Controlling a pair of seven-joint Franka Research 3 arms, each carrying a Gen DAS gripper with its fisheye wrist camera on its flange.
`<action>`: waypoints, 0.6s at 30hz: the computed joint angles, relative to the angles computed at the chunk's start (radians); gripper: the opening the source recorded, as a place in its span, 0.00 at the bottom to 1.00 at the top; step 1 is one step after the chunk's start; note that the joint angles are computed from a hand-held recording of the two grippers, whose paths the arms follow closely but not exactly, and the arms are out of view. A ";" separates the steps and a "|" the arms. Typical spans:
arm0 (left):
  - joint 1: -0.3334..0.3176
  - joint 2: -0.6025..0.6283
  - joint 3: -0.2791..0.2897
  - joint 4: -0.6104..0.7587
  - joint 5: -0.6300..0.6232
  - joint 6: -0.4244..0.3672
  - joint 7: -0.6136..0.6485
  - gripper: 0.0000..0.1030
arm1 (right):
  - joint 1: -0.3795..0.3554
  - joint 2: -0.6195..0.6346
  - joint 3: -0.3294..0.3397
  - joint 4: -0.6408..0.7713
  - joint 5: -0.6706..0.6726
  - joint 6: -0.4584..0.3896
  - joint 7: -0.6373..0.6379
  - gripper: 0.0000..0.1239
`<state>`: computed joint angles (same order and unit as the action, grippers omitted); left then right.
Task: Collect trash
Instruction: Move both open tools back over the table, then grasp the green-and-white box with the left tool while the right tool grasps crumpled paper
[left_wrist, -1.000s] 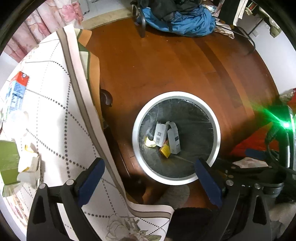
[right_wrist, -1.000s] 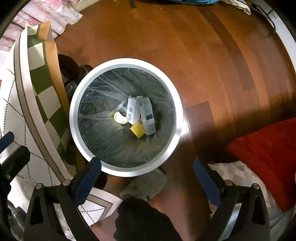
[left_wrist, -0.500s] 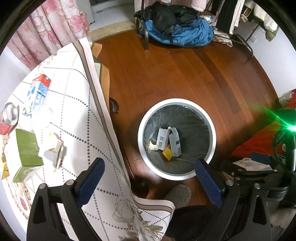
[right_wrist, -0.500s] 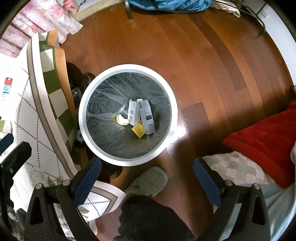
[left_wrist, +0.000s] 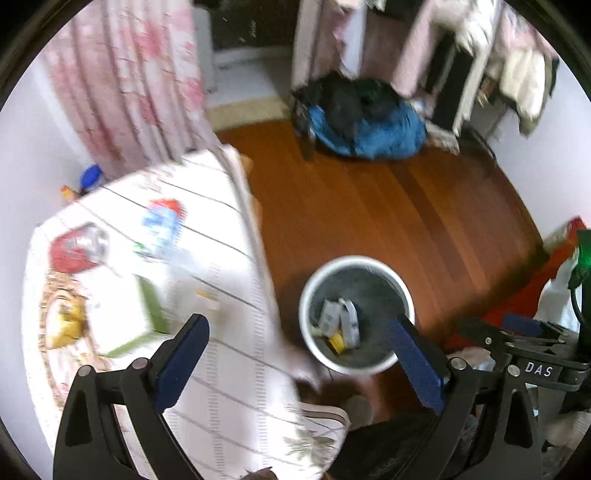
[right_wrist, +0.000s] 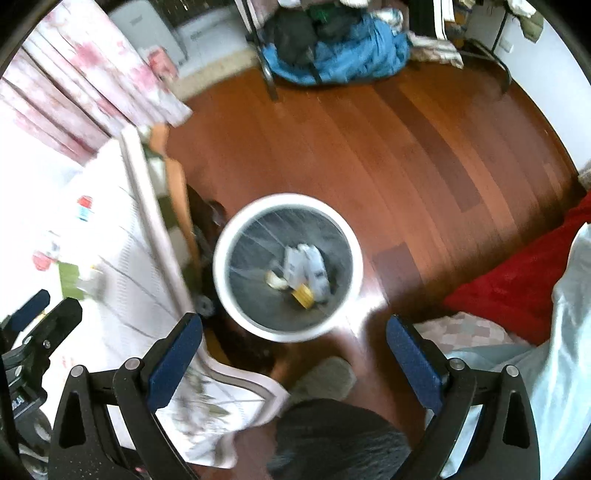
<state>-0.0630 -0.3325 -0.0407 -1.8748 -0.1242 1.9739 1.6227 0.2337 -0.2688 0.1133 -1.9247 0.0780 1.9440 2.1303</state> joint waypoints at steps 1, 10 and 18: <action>0.010 -0.007 0.011 0.006 0.008 0.002 0.008 0.96 | 0.005 0.010 0.006 0.023 0.003 0.006 0.004 0.81; 0.187 -0.040 0.112 -0.084 0.152 0.030 -0.015 0.99 | 0.150 0.314 0.066 0.334 0.045 0.072 0.016 0.81; 0.287 0.005 0.147 -0.137 0.180 0.006 -0.055 0.99 | 0.281 0.623 0.030 0.589 0.054 0.041 0.098 0.62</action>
<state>0.2244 -0.3274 0.1066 -2.0114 0.0555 1.9801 1.5681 0.5151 0.3537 0.1432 -1.3355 0.1319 1.9851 2.2285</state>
